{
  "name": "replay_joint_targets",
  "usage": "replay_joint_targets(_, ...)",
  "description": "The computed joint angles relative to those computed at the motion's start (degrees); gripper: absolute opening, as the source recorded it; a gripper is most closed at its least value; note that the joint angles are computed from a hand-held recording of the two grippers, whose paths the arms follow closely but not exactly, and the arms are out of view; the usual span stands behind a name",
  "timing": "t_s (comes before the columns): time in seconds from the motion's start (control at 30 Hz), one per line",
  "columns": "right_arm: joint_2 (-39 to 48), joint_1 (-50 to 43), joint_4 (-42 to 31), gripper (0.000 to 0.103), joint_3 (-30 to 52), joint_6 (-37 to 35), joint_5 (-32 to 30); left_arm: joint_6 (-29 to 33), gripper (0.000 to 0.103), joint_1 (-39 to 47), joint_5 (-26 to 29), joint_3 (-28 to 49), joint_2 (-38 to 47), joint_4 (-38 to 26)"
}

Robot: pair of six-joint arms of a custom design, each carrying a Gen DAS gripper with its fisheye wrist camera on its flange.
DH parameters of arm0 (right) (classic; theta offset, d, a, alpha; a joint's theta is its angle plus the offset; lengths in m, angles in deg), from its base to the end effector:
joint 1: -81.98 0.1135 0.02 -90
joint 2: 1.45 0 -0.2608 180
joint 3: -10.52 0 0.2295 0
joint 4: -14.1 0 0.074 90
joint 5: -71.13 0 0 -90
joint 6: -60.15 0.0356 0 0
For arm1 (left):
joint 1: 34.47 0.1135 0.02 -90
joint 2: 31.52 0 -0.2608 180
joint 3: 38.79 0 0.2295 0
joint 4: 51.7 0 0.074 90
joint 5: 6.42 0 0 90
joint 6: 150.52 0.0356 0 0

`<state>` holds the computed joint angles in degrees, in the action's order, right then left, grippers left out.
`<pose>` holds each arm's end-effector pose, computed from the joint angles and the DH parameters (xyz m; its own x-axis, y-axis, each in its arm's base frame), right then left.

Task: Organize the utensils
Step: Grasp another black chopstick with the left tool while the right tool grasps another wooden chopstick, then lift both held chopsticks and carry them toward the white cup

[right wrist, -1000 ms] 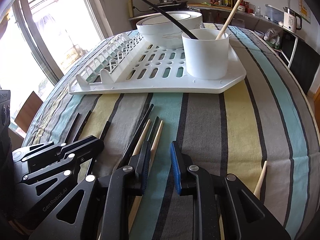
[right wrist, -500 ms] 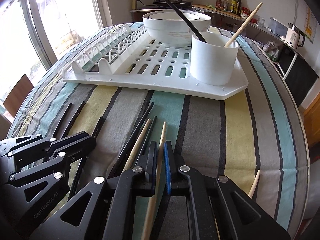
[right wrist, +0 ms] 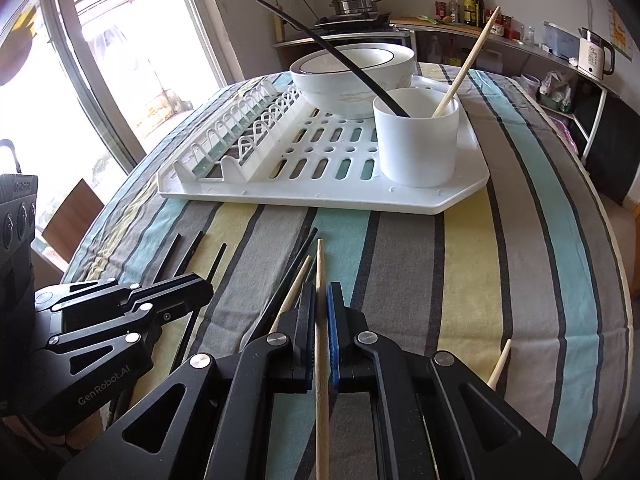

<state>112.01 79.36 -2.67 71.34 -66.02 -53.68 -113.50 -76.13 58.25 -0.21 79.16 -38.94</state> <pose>0.3000 0.0066 0.0737 -0.6587 -0.4549 -0.5993 -0.6835 0.6948 0.2238 0.1870 -0.1460 0.0478 -0.7365 -0.3107 -0.6009 -0.2495 0.9504 -0.1856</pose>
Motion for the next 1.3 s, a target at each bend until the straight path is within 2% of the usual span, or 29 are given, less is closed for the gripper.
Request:
replay_joint_targets(0.2, -3.5, -3.1, -4.2, 0.005, 0.5, -1.7, -4.7, 0.0, 0.006, -1.7, -1.6, -0.8, -6.5, -3.6)
replay_joint_targets(0.57, -9.6, -8.9, -10.7, 0.005, 1.7, -4.4, -12.1, -0.1, 0.005, -6.3, -7.4, -0.7, -20.9, -15.0)
replay_joint_targets(0.73, -10.6, -10.2, -12.0, 0.006, 2.0, -5.3, -13.5, -0.1, 0.005, -7.9, -9.9, 0.7, -25.3, -20.4)
replay_joint_targets(1.3, -13.6, -14.2, -15.6, 0.006, 2.4, -8.1, -17.7, -1.3, 0.005, -13.3, -16.2, 2.1, -36.2, -30.3)
